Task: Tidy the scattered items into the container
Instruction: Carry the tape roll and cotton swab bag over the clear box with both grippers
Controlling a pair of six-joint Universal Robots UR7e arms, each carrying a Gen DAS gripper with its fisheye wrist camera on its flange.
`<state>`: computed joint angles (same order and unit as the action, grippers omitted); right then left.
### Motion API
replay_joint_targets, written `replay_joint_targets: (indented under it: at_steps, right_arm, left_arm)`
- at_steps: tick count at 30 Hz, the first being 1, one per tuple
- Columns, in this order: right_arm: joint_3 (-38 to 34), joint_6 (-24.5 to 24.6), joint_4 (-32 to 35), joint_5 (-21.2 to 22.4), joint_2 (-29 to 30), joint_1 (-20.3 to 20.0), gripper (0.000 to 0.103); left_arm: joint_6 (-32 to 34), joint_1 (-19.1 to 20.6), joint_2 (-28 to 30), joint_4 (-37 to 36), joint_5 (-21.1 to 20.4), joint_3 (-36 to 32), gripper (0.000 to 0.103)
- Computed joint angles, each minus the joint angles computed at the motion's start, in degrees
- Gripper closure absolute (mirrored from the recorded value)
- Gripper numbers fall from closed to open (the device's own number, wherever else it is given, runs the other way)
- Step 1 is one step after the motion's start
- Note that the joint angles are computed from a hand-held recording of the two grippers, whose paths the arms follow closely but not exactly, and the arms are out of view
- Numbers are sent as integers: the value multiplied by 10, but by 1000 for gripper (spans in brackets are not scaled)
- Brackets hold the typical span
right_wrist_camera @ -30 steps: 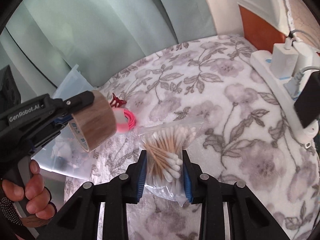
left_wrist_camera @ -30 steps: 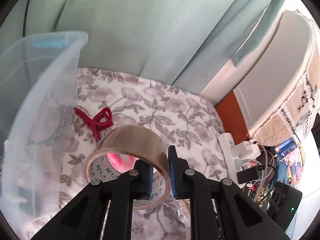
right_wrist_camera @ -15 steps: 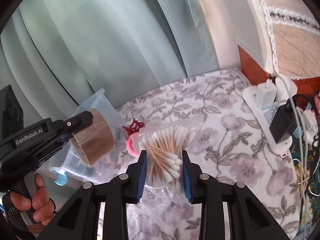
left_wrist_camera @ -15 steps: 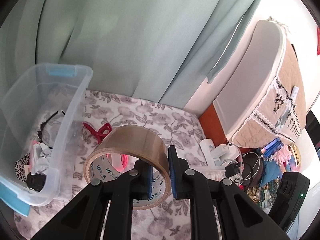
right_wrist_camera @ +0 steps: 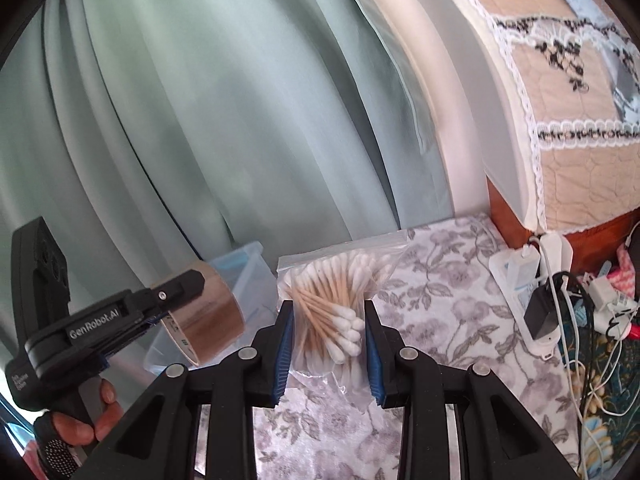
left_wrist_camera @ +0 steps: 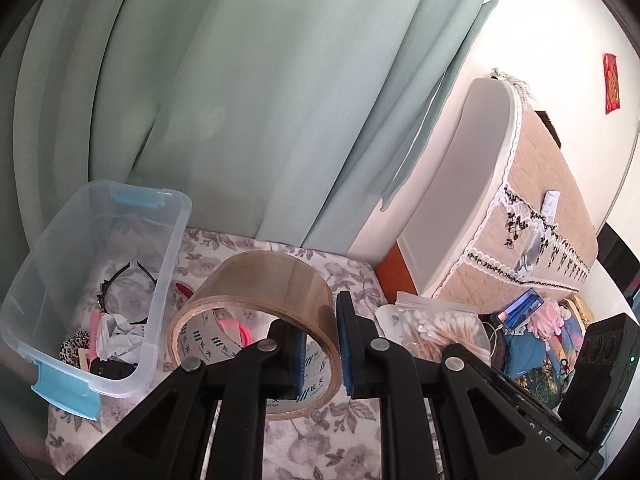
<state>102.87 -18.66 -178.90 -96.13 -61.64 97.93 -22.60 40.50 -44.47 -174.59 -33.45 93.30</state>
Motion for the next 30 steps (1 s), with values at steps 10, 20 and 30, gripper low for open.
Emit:
replay_joint_targets:
  at_steps: [10,20,30]
  right_arm:
    - [7,-3,-37,22,-13,27,69]
    - [-2,-6,-45,34,-5,52,69]
    - [-28,-16,-27,33,23,73,69]
  left_arm:
    - [33,-17,-24,-68,23,29,89]
    - [67,-25,-49,-136,52,60,89]
    - [43,-15,-84,-171,72,105,89]
